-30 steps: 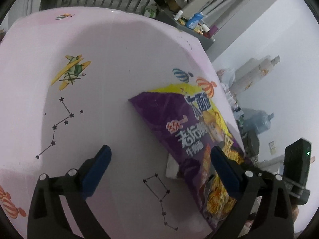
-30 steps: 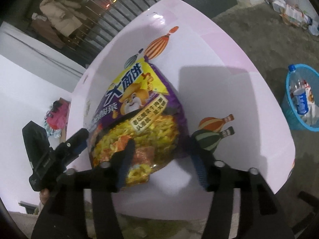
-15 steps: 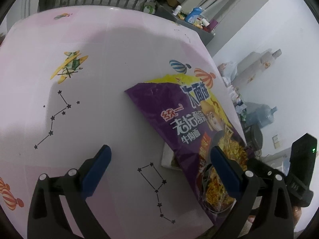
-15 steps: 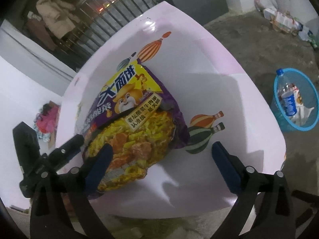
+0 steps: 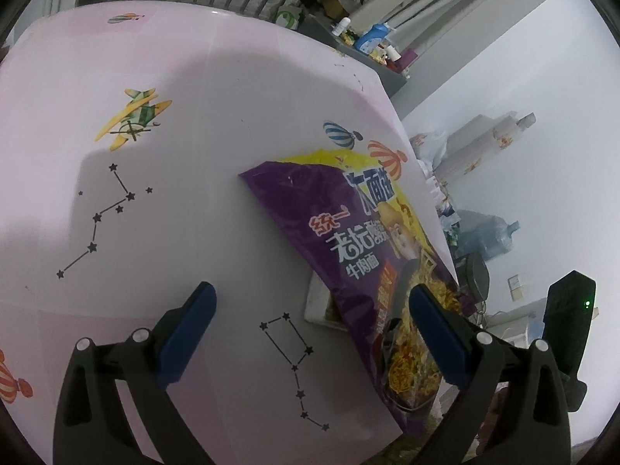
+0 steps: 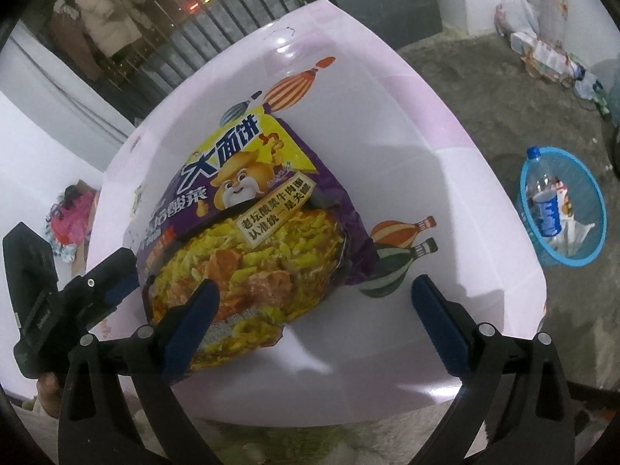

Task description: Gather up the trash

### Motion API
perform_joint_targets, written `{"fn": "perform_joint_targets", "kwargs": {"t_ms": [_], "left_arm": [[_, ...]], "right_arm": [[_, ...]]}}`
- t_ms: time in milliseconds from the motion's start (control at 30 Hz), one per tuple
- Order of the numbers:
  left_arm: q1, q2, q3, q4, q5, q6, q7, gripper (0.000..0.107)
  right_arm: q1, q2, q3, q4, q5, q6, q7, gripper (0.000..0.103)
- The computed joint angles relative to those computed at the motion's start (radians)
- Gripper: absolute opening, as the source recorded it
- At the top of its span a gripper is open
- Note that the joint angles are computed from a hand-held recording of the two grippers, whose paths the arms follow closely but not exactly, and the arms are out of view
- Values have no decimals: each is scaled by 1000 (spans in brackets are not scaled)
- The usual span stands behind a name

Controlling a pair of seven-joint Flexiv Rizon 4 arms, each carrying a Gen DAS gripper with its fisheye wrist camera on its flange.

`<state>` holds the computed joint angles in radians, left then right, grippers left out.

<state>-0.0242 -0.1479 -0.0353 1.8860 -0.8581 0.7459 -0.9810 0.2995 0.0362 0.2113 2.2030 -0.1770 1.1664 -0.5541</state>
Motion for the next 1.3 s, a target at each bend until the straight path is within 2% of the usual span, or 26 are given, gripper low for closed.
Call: {"fn": "perform_joint_targets", "kwargs": {"t_ms": [633, 967, 1100, 1200, 1267, 1300], "left_arm": [[11, 1, 0, 22, -142, -27, 43, 97], [4, 3, 4, 13, -79, -20, 34, 97], [9, -3, 2, 4, -83, -34, 41, 97], [12, -6, 6, -6, -64, -39, 7, 97], [12, -3, 6, -6, -53, -27, 10, 95], [11, 5, 4, 1, -70, -14, 41, 93]], "right_arm": [[-2, 7, 0, 4, -8, -9, -5, 95], [-6, 17, 0, 28, 17, 52, -7, 95], [-6, 22, -3, 40, 67, 93, -37, 95], [-3, 27, -5, 33, 105, 85, -73, 95], [-11, 33, -4, 37, 81, 80, -58, 94], [-16, 35, -4, 40, 63, 81, -49, 91]]}}
